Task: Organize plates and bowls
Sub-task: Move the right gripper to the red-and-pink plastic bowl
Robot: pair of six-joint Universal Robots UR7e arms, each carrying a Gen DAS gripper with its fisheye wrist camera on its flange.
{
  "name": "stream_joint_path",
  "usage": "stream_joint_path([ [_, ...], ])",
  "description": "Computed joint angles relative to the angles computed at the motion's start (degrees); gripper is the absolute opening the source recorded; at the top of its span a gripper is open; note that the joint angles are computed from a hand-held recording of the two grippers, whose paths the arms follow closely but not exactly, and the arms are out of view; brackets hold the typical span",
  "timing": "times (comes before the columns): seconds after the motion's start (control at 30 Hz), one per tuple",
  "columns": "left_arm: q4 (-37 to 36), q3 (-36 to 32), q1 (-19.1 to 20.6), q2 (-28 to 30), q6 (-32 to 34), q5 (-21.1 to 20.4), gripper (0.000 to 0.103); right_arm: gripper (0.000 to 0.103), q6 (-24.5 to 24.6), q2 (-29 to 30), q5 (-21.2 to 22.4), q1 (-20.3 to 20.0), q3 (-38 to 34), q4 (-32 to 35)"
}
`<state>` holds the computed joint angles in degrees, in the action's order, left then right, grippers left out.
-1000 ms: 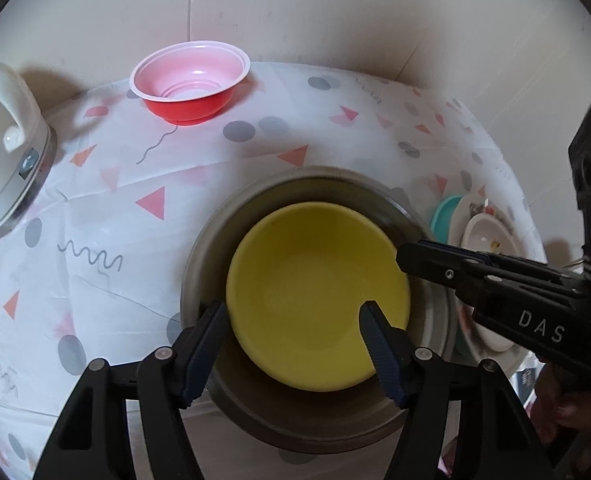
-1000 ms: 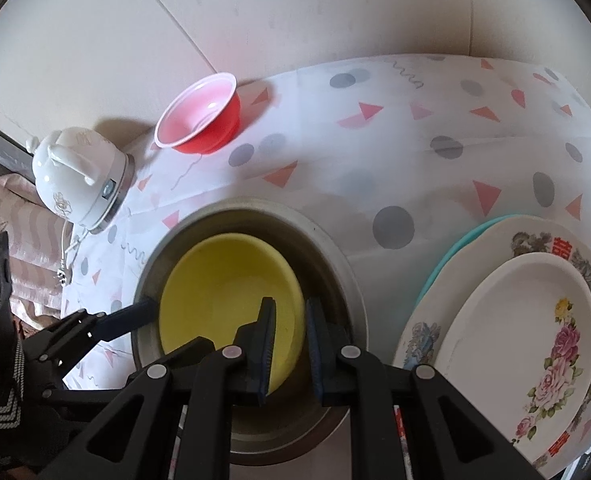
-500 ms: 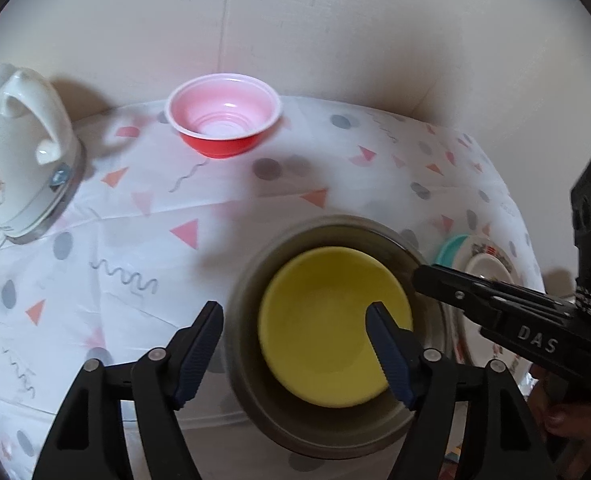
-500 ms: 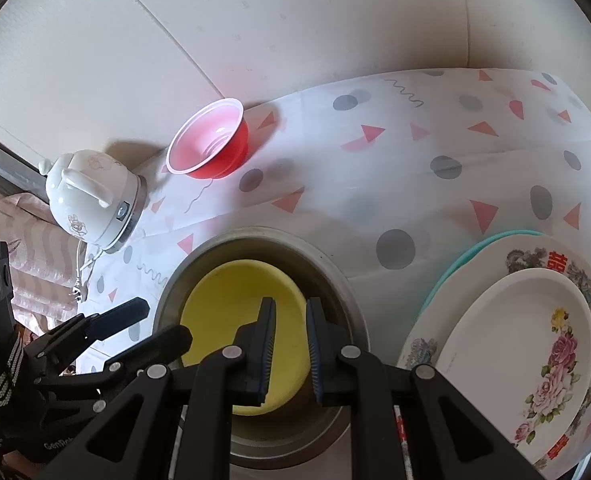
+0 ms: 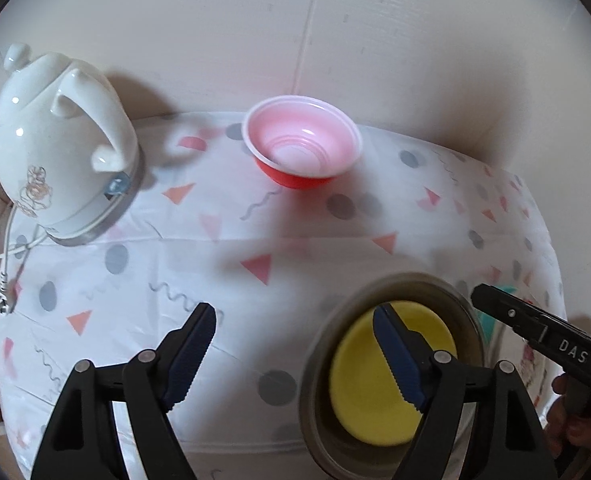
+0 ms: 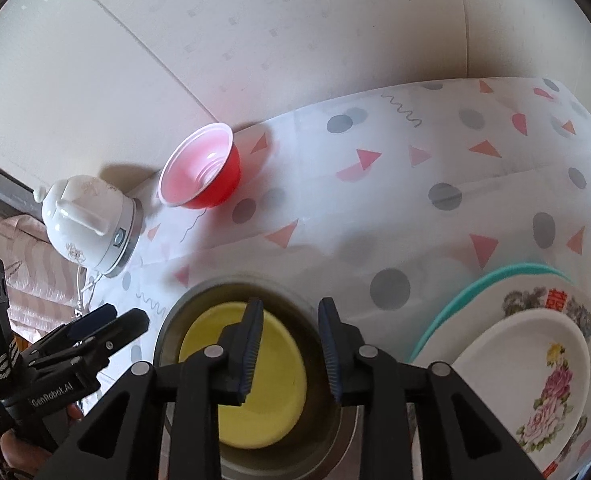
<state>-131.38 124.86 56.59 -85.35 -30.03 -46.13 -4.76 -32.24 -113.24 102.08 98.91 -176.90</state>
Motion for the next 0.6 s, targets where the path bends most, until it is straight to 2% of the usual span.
stream_joint_path([
  [0.23,1.7,-4.4,2.6,3.1,-1.7,2.8,0.082,0.029,-1.5,2.0,2.8,-0.3,-5.3,2.3],
  [0.4,1.0,-7.7,4.3,5.5,-1.6,4.4,0.081,0.032,-4.0,5.4,3.5,0.3,-12.9,6.8],
  [0.6,0.8,-11.8,5.8,8.2,-1.4,6.3,0.082,0.033,-3.6,10.0,5.3,0.2,-22.6,13.3],
])
